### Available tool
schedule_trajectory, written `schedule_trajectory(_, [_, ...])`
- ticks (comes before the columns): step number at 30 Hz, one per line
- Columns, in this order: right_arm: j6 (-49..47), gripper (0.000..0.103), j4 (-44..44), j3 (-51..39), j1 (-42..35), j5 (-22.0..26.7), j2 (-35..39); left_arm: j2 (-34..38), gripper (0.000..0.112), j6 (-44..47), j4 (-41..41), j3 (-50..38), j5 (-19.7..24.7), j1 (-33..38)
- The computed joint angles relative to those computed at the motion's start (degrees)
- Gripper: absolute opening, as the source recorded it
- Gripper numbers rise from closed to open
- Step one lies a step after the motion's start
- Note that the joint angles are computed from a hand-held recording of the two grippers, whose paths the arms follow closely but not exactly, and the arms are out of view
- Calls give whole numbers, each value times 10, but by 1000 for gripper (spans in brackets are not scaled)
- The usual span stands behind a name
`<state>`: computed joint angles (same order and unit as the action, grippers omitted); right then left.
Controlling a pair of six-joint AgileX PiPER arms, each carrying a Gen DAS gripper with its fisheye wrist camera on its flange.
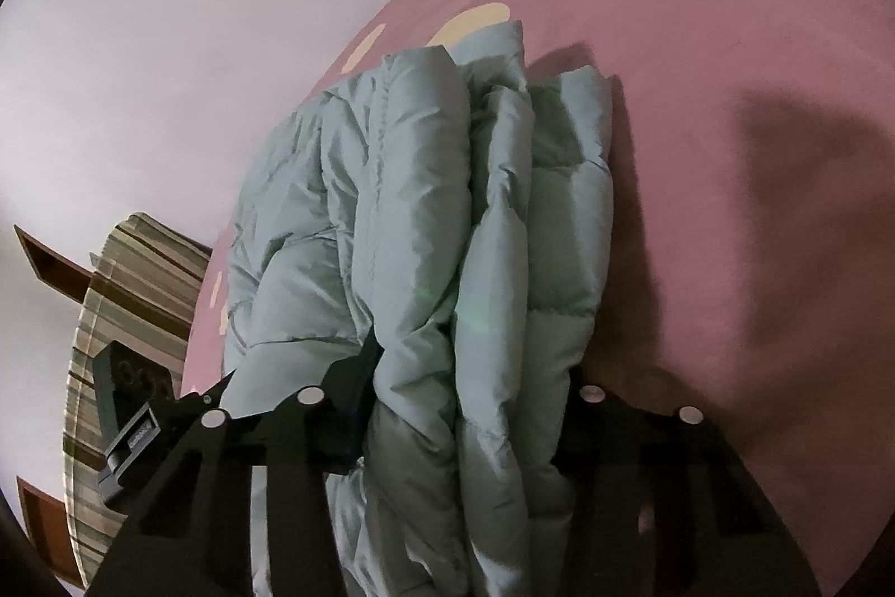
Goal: Fold large clothes
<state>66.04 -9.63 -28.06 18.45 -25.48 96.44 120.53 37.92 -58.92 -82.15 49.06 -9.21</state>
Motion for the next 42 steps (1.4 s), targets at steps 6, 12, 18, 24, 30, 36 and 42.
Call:
schedule_trajectory(6, [-55,36,65,11,23,-16,-9,-26,59,29,-9,31,-7,0])
schedule_trajectory(12, [-122,33,135,-10,56,1,-18,-54,57,59,-11,51,-3,12])
schedule_trajectory(18, [-169,33,170,-58,87,25,-16,-83,57,79,-24,61,10,40])
schedule_trajectory(24, [-132,33,110,-145,97,47,38,-99,57,95,-26,61,25,90])
schedule_trajectory(30, [-57,33,14,-276,100,87,114,-76,57,90,-11,15,45,153])
schedule_trajectory(36, [89,33,-141,-381,97,112,187,-29,56,78,10,-47,54,194])
schedule_trajectory(42, [160,33,-207,-432,104,134,237,35,56,24,53,-116,56,197])
